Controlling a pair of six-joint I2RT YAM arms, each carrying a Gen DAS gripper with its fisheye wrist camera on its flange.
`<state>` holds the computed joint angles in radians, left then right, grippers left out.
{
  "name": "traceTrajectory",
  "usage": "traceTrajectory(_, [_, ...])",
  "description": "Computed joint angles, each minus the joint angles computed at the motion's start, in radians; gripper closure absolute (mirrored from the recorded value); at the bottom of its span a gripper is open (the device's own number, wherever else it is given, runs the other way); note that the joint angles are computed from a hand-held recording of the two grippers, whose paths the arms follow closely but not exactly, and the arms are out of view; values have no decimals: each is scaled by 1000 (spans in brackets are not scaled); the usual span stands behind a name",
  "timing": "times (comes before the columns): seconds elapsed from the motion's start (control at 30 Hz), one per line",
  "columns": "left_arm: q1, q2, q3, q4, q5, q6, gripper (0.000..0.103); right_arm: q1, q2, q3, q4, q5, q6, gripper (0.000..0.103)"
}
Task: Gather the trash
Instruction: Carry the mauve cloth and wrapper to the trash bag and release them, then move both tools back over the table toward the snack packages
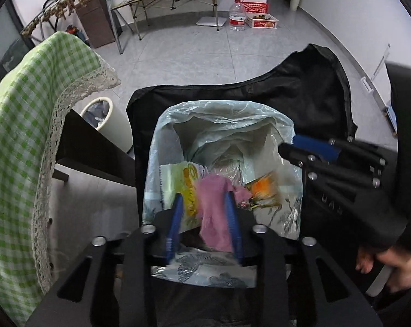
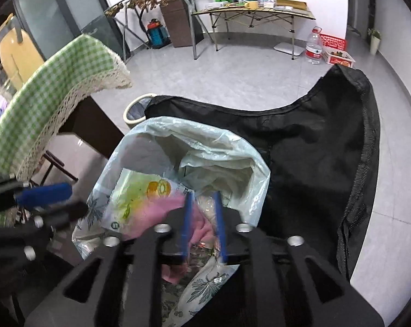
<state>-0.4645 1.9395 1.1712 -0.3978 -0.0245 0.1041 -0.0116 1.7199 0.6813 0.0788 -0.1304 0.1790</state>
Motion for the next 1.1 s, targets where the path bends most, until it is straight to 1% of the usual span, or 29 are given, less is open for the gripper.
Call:
traceTrajectory(0.1, [8, -57, -38, 19, -14, 26, 65, -15, -5, -2, 3, -10, 9, 74])
traceTrajectory(0.2, [12, -97, -53, 23, -15, 29, 61, -22, 7, 7, 0, -15, 7, 74])
traceTrajectory(0.47, [31, -170, -87, 4, -10, 17, 60, -18, 5, 7, -6, -3, 11, 73])
traceTrajectory(0.53, [42, -177, -82, 3, -5, 20, 60, -19, 4, 6, -6, -6, 19, 71])
traceTrajectory(0.57, [49, -192, -82, -6, 2, 20, 59, -17, 0, 3, -8, -5, 24, 69])
traceTrajectory(0.67, [88, -280, -100, -35, 32, 9, 50, 5, -34, -16, -8, 19, 41, 68])
traceTrajectory(0.77, [118, -377, -127, -45, 44, 23, 44, 60, -123, -35, -44, 66, 66, 67])
traceTrajectory(0.83, [147, -460, -141, -70, 51, 49, 34, 103, -188, -35, -72, 106, 76, 62])
traceTrajectory(0.87, [163, -500, -145, -82, 57, 58, 33, 128, -224, -30, -89, 130, 77, 59])
traceTrajectory(0.97, [242, -645, -160, -119, 95, 78, 26, 213, -333, 6, -151, 202, 78, 56])
traceTrajectory(1.1, [382, -780, -145, -208, 178, 101, 18, 341, -432, 83, -224, 281, 88, 52])
